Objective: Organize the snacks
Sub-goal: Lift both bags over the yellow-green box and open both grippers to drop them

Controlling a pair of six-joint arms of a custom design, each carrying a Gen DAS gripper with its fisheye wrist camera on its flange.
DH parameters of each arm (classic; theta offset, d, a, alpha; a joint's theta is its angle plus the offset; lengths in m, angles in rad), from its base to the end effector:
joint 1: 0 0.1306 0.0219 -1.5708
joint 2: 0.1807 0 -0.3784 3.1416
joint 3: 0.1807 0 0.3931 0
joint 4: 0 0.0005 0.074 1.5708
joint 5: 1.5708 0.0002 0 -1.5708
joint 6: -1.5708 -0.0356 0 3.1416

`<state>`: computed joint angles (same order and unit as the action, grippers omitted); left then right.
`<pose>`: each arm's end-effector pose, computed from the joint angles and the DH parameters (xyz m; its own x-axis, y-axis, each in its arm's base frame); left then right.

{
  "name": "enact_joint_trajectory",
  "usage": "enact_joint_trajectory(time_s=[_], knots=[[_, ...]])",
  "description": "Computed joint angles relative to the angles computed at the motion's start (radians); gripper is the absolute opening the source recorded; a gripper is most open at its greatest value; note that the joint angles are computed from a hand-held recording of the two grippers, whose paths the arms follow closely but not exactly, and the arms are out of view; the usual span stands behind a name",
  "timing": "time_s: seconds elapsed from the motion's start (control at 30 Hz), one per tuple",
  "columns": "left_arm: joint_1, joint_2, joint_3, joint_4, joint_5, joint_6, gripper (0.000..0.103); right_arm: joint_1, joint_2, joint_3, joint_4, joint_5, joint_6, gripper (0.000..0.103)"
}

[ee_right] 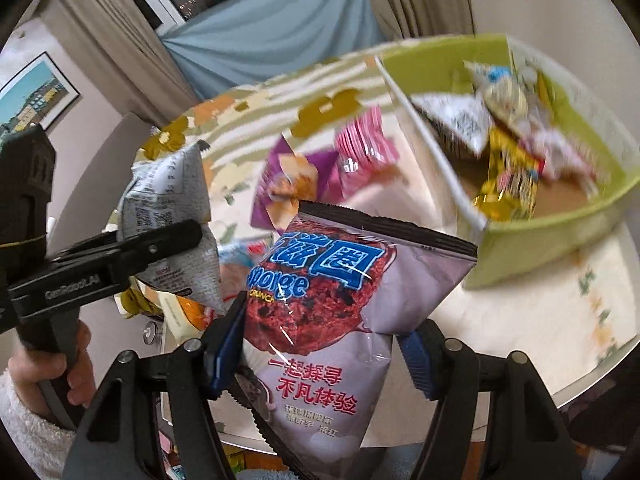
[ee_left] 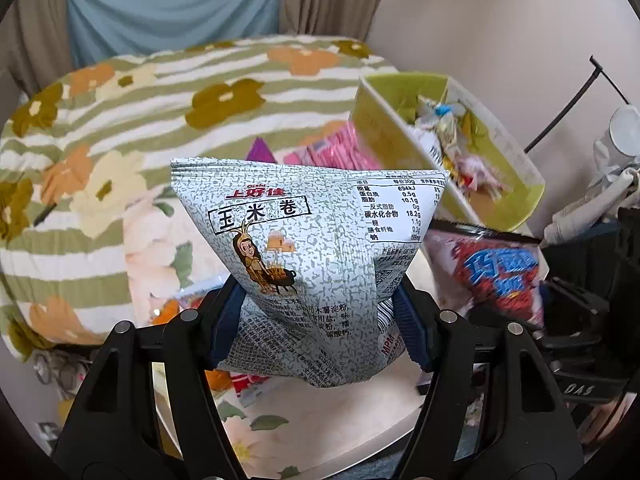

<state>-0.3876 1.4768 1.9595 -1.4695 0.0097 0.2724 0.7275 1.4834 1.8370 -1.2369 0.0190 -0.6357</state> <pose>0.4284 -0.1758 0.5985 -0.8469 0.0552 -0.5289 0.1610 0.9745 -0.1561 0.3707 0.3285 0.5587 -0.8539 0.0346 -0.5194 -0.1850 0.9124 0.3650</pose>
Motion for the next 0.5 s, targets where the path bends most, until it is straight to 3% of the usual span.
enact_joint_trajectory(time_s=[0.27, 0.5], knots=[[-0.059, 0.087, 0.19, -0.038, -0.074, 0.065, 0.065, -0.093, -0.031, 0.066, 0.027, -0.029, 0.092, 0.064], [-0.147, 0.309, 0.522, -0.115, -0.133, 0.176, 0.065, -0.262, -0.039, 0.111, 0.007, -0.103, 0.274, 0.064]])
